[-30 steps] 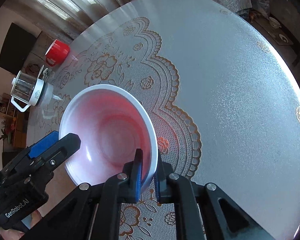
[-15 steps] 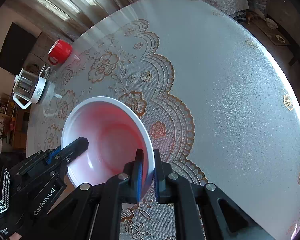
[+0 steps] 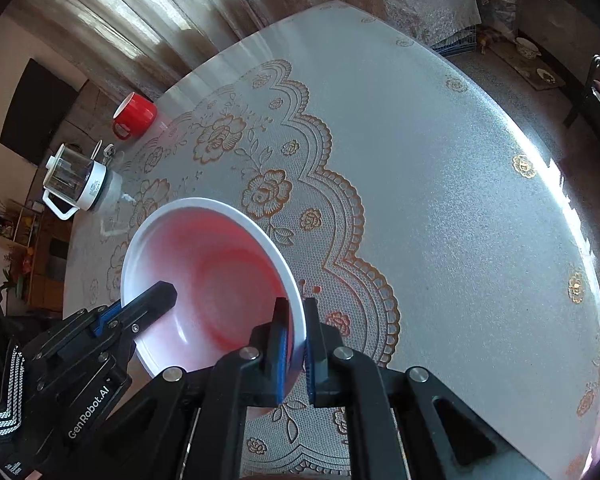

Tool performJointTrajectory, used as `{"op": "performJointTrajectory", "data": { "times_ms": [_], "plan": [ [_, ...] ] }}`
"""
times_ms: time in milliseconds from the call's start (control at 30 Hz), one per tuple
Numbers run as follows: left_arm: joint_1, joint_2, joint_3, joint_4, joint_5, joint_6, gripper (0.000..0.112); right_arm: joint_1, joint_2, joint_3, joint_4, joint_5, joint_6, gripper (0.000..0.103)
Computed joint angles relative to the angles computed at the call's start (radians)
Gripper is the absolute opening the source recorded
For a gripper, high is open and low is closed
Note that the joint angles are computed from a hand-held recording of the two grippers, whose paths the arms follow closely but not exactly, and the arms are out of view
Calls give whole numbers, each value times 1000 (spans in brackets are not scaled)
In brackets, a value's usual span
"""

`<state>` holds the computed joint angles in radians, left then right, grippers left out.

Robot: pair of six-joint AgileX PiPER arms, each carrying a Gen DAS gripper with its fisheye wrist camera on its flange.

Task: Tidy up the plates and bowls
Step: 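Grip the red-and-white bowl rim with the right tool and lift it, then lower the red-and-white bowl into the yellow bowl with the right tool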

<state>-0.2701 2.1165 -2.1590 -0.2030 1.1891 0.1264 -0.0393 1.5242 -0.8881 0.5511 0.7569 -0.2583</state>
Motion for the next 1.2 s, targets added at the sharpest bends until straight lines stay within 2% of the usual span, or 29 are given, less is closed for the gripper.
{"op": "performJointTrajectory", "data": {
  "times_ms": [133, 333, 867, 1200],
  "plan": [
    [-20, -101, 128, 17, -61, 13, 7, -20, -89, 53, -4, 17, 5, 6],
    [-21, -189, 243, -13, -94, 33, 7, -35, -206, 121, -18, 37, 35, 6],
    [-39, -371, 461, -80, -112, 117, 7, -110, -482, 252, -56, 145, 98, 6],
    [-37, -483, 643, -184, -96, 227, 7, -153, -752, 342, -154, 286, 158, 6]
  ]
}}
